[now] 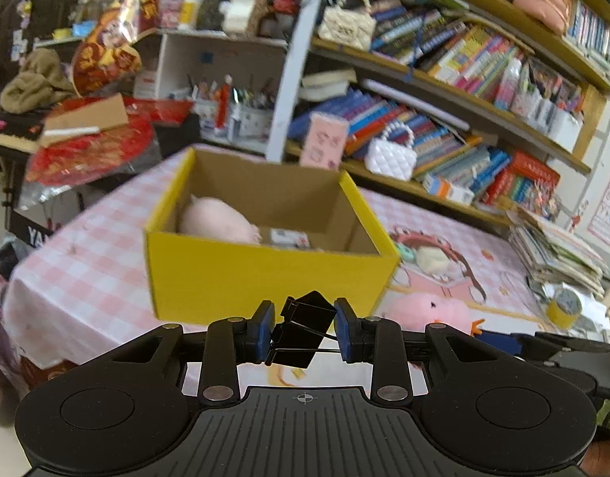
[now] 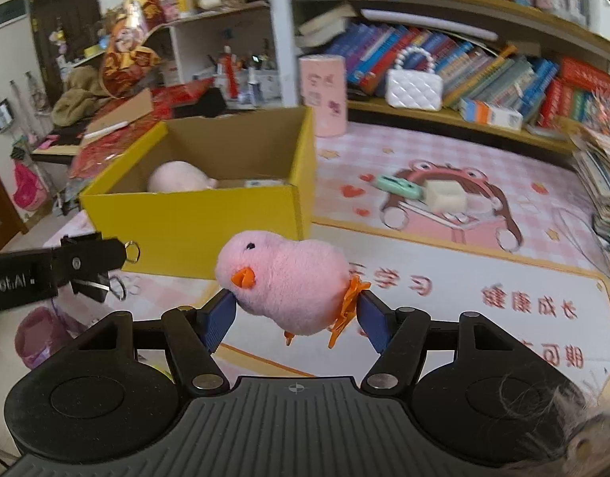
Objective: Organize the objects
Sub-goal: 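Carry the binder clips and pink chick over the yellow box with both tools, then lower the clips into the box with the left tool while the right tool releases the chick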
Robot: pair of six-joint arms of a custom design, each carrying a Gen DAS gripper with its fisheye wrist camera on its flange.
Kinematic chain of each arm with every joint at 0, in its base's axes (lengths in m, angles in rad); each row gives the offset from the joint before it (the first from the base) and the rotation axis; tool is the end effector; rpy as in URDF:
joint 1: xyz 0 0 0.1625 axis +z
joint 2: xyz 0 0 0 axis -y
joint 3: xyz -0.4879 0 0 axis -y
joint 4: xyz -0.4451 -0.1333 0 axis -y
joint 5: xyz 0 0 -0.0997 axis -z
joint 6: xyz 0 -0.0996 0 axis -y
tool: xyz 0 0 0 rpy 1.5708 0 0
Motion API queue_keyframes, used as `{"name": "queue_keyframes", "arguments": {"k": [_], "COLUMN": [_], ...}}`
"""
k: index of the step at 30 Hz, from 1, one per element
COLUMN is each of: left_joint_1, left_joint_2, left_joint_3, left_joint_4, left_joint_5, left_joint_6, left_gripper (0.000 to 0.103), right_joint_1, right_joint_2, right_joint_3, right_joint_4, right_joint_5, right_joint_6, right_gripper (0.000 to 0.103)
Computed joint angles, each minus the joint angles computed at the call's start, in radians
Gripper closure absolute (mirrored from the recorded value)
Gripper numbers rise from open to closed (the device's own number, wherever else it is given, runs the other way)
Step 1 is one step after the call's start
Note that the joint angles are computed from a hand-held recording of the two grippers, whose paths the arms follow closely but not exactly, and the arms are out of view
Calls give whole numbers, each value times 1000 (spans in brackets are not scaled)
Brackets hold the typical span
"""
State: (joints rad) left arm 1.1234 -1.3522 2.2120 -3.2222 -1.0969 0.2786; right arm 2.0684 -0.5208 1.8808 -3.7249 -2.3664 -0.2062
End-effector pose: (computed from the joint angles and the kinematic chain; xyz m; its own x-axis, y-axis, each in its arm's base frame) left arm -0.0679 -0.5546 0.3102 -0.8227 0.2629 -0.5040 0.5515 0.5838 -0.5959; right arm 0.3582 -0.5292 -0.0077 -0.7715 -0.0149 0.6361 -0.5032 0.6261 -0.5956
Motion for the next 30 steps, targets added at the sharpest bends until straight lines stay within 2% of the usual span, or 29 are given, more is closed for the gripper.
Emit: {"name": "queue_keyframes", "arguments": {"k": [3, 7, 15, 27, 30], "left_joint_1": [8, 18, 34, 48, 52], "left_joint_2": [-3, 10, 64, 189, 222], "left_joint_3": [-15, -48, -109, -213, -237], "left_joint_4": [-26, -53, -106, -108, -105], "left_joint_5": [-6, -20, -28, 31, 53], "left_joint_6": [23, 45, 53, 79, 83], "left_gripper": [72, 72, 72, 72, 72], "right_joint_1": [10, 19, 2, -63, -83], "right_joint_2": [17, 40, 57, 71, 73], "right_joint_3": [-39, -96, -180, -292, -320], "right_joint_4": [-10, -53, -85, 23, 82], "right_joint_5": [11, 20, 41, 129, 147], "right_joint_6": [-32, -124, -269, -347, -327], "right_gripper": [39, 39, 39, 39, 39]}}
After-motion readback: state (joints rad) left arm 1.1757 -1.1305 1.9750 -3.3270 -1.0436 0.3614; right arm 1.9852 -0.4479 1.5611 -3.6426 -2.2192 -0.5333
